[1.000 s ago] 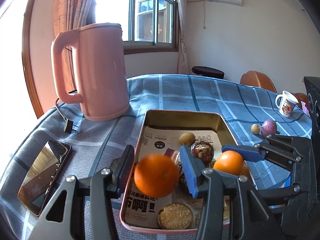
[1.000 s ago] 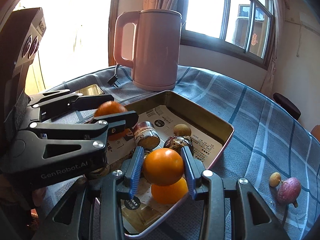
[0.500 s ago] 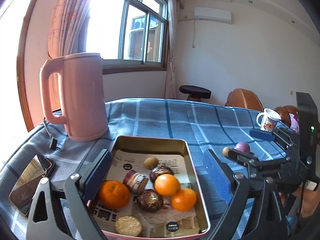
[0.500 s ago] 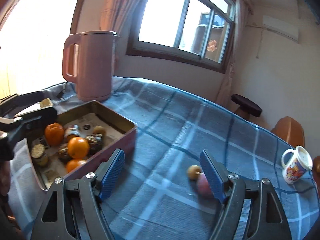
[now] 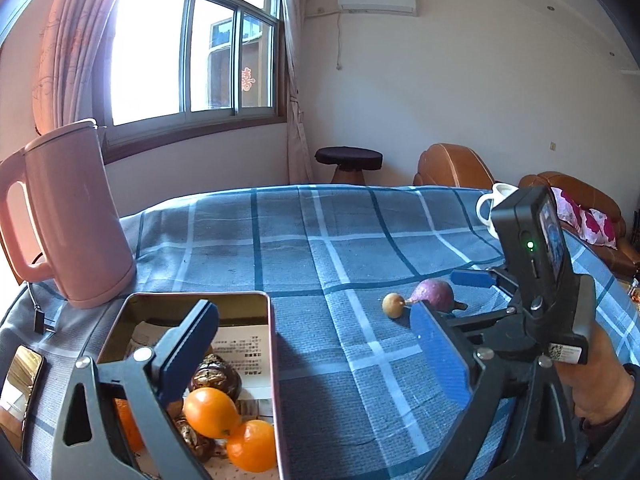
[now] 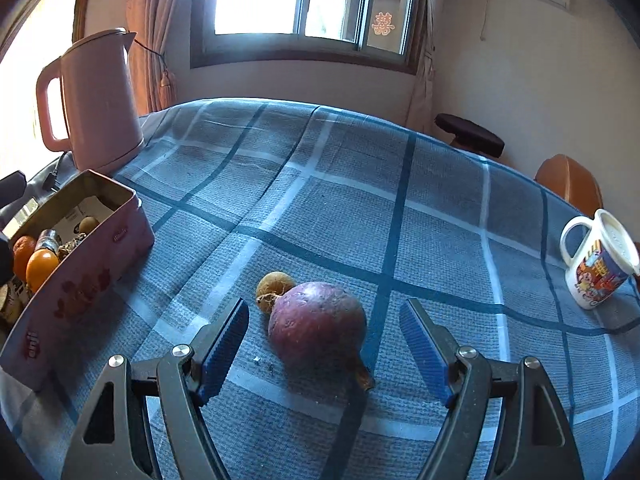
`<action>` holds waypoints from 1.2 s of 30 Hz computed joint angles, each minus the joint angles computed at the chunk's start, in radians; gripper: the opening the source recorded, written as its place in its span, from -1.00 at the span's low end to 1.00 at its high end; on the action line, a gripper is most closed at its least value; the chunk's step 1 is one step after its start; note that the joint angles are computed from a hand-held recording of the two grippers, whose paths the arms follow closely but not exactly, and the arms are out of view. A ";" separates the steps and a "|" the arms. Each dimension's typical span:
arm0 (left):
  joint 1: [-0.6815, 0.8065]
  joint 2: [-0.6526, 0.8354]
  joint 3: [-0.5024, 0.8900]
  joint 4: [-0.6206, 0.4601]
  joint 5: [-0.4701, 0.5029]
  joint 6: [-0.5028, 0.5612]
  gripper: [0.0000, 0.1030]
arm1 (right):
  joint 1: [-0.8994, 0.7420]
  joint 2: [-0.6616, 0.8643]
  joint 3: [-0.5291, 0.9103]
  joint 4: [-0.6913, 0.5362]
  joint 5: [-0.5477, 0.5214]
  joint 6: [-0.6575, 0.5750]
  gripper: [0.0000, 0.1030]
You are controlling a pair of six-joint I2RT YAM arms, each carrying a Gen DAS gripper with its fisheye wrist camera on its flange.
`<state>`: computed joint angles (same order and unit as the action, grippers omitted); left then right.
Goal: Organize fruits
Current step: 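Grasp the small brown fruit with the left tool while the right tool grasps the purple passion fruit, then lift the brown fruit with the left tool while the right tool lifts the passion fruit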
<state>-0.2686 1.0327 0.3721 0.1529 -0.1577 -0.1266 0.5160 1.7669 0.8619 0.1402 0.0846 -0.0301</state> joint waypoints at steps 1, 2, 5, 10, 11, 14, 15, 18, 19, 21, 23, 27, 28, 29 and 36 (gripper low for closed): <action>-0.010 0.017 0.008 0.002 -0.006 -0.003 0.93 | -0.006 0.010 0.013 -0.017 -0.025 0.006 0.53; -0.018 0.031 0.015 0.003 -0.008 -0.003 0.93 | -0.008 0.020 0.025 -0.032 -0.029 0.013 0.51; -0.045 0.085 0.038 0.013 -0.024 -0.008 0.93 | -0.019 0.031 0.038 -0.059 -0.051 0.030 0.01; -0.094 0.182 0.093 0.018 -0.048 -0.024 0.93 | -0.056 -0.028 -0.038 0.023 -0.031 0.068 0.01; -0.107 0.203 0.108 0.013 -0.057 -0.028 0.93 | -0.059 -0.038 -0.051 0.034 0.007 0.070 0.01; -0.131 0.288 0.179 -0.008 -0.061 -0.034 0.91 | -0.104 -0.063 -0.078 0.053 0.044 0.090 0.01; -0.136 0.316 0.204 -0.014 -0.058 -0.034 0.91 | -0.129 -0.068 -0.083 0.057 0.031 0.101 0.01; -0.145 0.419 0.293 -0.045 -0.038 -0.044 0.77 | -0.188 -0.090 -0.109 0.077 0.007 0.123 0.01; -0.147 0.458 0.327 -0.060 -0.022 -0.045 0.75 | -0.204 -0.100 -0.119 0.083 -0.001 0.123 0.01; -0.147 0.531 0.385 -0.078 -0.004 -0.052 0.59 | -0.227 -0.117 -0.139 0.099 -0.021 0.124 0.01; -0.143 0.605 0.444 -0.098 0.015 -0.058 0.47 | -0.236 -0.129 -0.152 0.110 -0.027 0.125 0.01; -0.143 0.697 0.513 -0.120 0.026 -0.050 0.26 | -0.218 -0.131 -0.160 0.128 -0.007 0.120 0.01; -0.139 0.712 0.526 -0.127 0.040 -0.055 0.24 | -0.213 -0.133 -0.161 0.131 0.000 0.114 0.01; -0.136 0.723 0.535 -0.132 0.049 -0.056 0.19 | -0.209 -0.133 -0.164 0.135 0.007 0.110 0.01; -0.111 0.794 0.588 -0.159 0.116 -0.052 -0.24 | -0.215 -0.128 -0.159 0.132 -0.006 0.101 0.01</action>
